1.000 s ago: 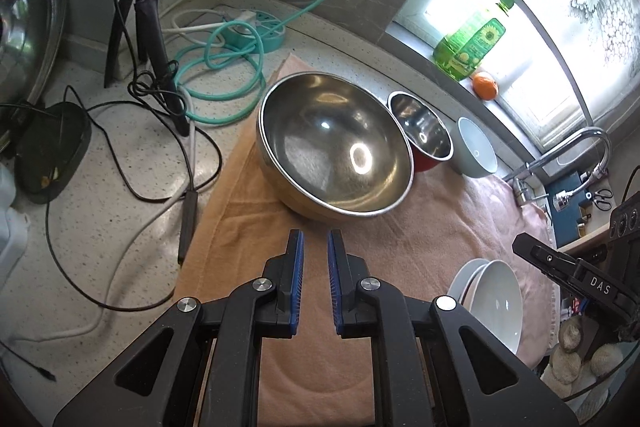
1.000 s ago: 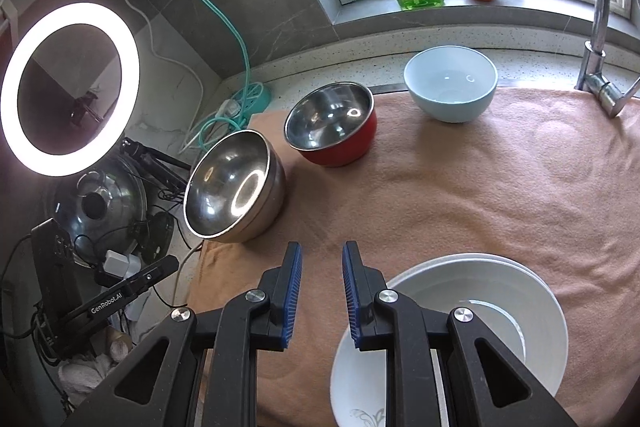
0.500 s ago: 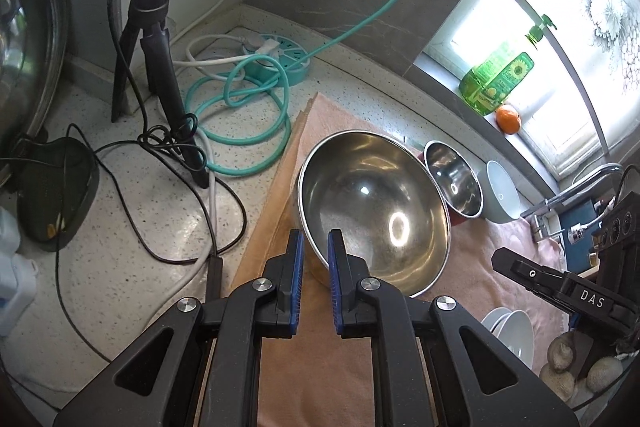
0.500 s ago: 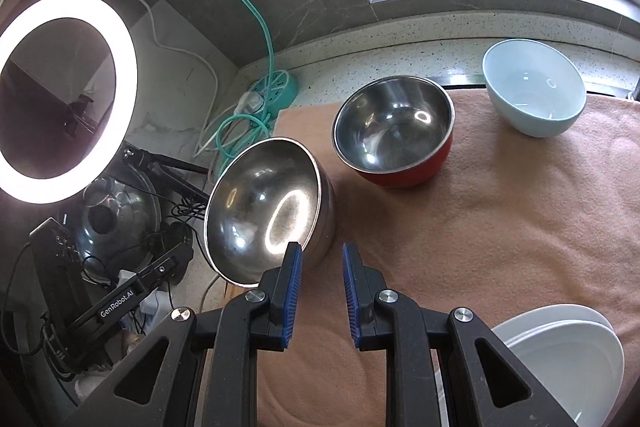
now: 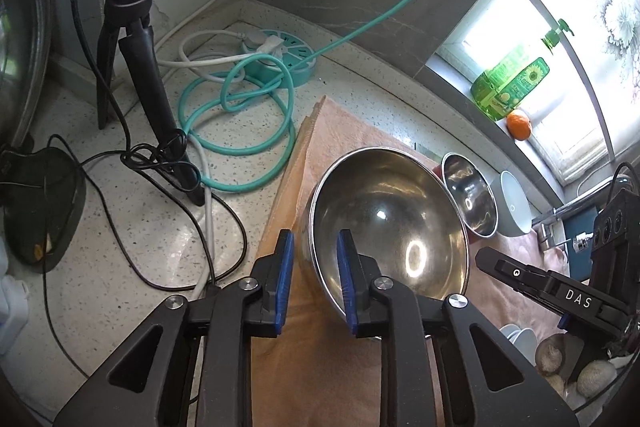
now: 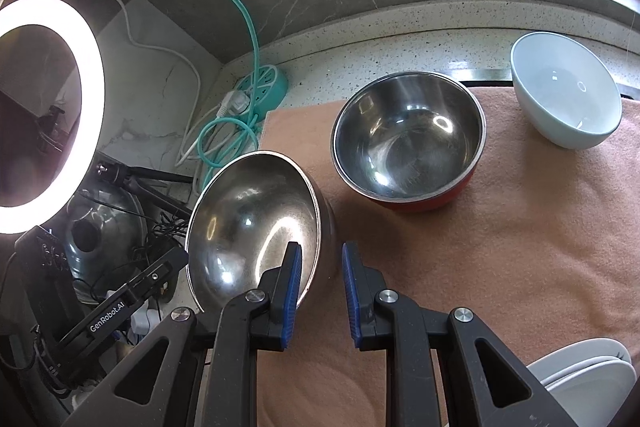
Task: Organize plates and bowls
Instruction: 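Move both tools to the large steel bowl and grip its rim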
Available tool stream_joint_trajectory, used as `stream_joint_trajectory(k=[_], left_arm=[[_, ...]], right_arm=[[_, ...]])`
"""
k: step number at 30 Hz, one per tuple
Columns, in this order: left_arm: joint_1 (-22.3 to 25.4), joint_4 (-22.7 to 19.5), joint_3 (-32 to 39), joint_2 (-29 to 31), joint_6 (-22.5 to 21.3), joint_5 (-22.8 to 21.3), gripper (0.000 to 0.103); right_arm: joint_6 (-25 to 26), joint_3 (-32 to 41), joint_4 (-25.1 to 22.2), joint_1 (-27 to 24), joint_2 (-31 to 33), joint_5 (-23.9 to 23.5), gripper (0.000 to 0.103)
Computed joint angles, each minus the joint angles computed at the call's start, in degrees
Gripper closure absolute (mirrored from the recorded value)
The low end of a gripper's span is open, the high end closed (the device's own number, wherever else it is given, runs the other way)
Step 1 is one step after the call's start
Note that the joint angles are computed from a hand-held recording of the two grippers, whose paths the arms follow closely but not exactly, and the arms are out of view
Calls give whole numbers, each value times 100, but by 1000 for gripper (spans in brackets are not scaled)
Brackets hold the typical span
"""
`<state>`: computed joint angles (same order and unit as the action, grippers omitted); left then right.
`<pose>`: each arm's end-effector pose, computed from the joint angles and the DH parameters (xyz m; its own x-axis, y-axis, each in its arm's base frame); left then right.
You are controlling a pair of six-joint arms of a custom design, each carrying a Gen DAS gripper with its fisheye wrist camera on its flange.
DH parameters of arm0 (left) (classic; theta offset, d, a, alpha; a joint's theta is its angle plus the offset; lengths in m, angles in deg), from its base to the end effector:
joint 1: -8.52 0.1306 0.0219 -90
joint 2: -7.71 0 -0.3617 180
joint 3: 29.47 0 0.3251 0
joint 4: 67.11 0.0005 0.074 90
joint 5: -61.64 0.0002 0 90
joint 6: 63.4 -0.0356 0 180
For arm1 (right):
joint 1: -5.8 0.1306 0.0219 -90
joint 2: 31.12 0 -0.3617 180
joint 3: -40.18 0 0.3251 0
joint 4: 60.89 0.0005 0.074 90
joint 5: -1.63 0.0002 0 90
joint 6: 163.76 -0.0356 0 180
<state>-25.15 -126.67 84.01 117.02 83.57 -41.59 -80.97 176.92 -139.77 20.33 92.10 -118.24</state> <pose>0.4431 -0.2860 0.4061 -0.7351 -0.4909 -0.4675 -0.3391 0.8634 -0.3735 0.5568 0.1621 0.4138 -0.9254 -0.1274 -0.3568 -0.3048 0.8097 0.5014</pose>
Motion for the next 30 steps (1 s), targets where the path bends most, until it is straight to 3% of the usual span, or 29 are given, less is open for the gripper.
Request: stream_joint_trajectory(k=[15, 20, 30], left_arm=[[76, 150, -63, 74, 23, 155, 83], [85, 174, -56, 110, -6, 234, 89], [80, 177, -58, 114, 0, 213, 91]], right_arm=[[-18, 181, -85, 130, 203, 58, 84], [35, 271, -165, 148, 262, 108, 84], [135, 372, -216, 226, 316, 279, 87]])
